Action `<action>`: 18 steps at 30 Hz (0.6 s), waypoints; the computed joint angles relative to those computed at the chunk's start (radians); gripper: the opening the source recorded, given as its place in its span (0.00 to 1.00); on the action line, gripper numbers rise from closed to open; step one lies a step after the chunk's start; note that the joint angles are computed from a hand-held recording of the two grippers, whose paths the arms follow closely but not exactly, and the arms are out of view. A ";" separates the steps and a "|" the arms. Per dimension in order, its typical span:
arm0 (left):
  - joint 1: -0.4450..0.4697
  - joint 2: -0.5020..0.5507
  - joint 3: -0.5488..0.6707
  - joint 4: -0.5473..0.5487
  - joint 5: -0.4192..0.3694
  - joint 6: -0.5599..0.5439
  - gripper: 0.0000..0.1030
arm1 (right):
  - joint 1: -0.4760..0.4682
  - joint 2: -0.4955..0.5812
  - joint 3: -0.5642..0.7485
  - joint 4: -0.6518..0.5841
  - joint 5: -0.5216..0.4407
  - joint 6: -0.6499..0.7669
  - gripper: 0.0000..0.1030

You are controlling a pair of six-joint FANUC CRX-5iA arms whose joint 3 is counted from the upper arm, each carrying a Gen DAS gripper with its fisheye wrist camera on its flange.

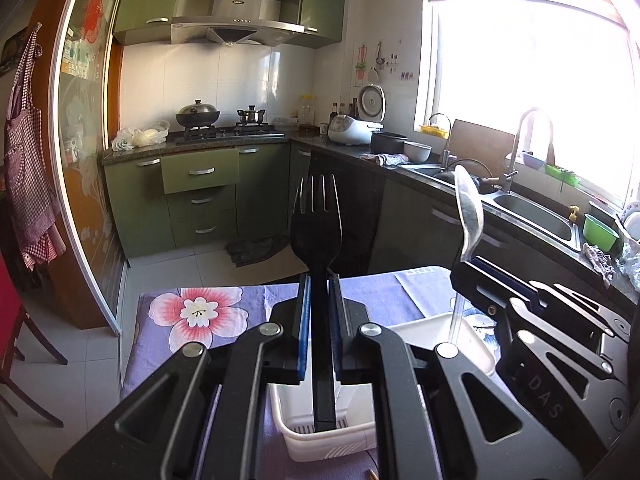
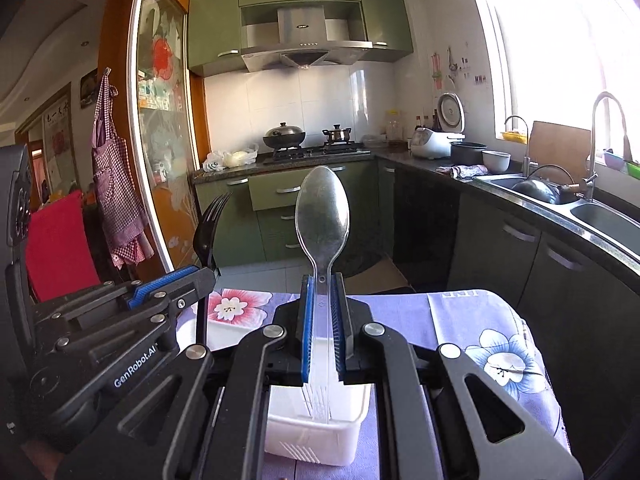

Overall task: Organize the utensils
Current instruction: 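Lift fork and spoon over the white holder while the left tool drops the fork in, then lower the spoon into the white holder and open the right tool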

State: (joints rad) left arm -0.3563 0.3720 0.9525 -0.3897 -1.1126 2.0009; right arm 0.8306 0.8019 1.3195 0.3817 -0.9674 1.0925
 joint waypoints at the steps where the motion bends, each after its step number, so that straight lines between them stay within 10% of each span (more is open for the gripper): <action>1: -0.002 -0.003 -0.006 -0.002 -0.004 0.001 0.09 | -0.001 -0.034 -0.066 0.003 0.025 -0.016 0.09; 18: -0.017 -0.049 -0.068 -0.029 0.001 0.013 0.23 | -0.007 -0.140 -0.229 -0.062 0.041 0.024 0.25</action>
State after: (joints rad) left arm -0.3730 0.3230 0.8843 -0.4190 -1.1115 2.0141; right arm 0.8240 0.6615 1.0906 0.3200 -0.9266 1.1169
